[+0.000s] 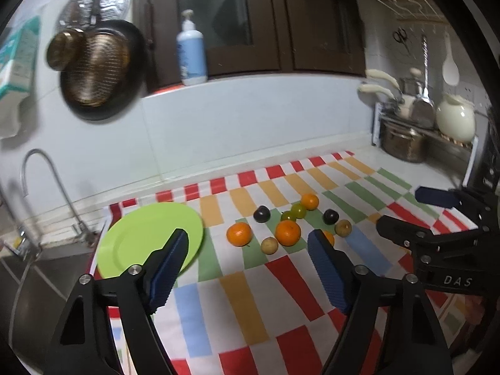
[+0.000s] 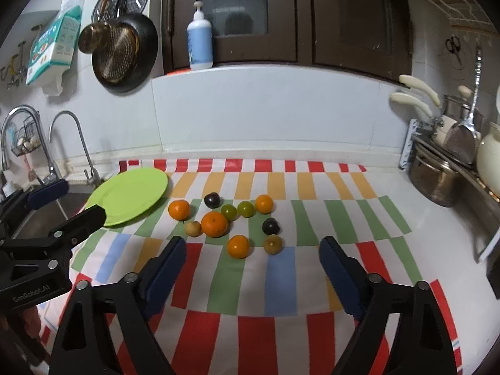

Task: Organize fruits
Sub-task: 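Move both tools down toward the fruit cluster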

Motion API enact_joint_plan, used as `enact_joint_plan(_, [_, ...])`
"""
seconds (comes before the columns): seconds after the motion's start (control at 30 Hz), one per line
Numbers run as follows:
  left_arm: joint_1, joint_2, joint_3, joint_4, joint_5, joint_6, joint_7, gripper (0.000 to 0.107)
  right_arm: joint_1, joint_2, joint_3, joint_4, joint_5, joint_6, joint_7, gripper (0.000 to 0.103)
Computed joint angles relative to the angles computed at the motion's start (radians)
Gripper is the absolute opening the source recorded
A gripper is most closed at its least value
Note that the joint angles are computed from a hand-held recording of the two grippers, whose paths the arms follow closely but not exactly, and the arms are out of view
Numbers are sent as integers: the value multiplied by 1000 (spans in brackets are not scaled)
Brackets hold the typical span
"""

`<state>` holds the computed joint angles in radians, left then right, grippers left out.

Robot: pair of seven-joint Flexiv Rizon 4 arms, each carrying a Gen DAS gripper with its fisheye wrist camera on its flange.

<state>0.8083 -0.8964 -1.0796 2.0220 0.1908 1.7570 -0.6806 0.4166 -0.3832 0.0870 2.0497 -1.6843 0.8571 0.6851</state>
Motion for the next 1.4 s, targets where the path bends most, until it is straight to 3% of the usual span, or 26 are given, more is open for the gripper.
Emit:
enact_joint_plan(0.4, [-129, -80, 63, -169, -106, -209, 247, 56, -18, -136, -52, -111, 85, 141, -114, 64])
enact_joint_plan(0.77, [-259, -73, 171, -279, -243, -362, 405, 43, -15, -220, -104, -171, 162, 253, -162, 50])
enact_joint_plan(0.9, [-317, -59, 233, -317, -289, -413, 438, 37, -13, -239, -122, -180, 178, 288, -166, 47])
enact_joint_plan(1.4, [-488, -11, 421, -395, -475, -508, 487, 31, -20, -282, -168, -212, 204, 393, -175, 39])
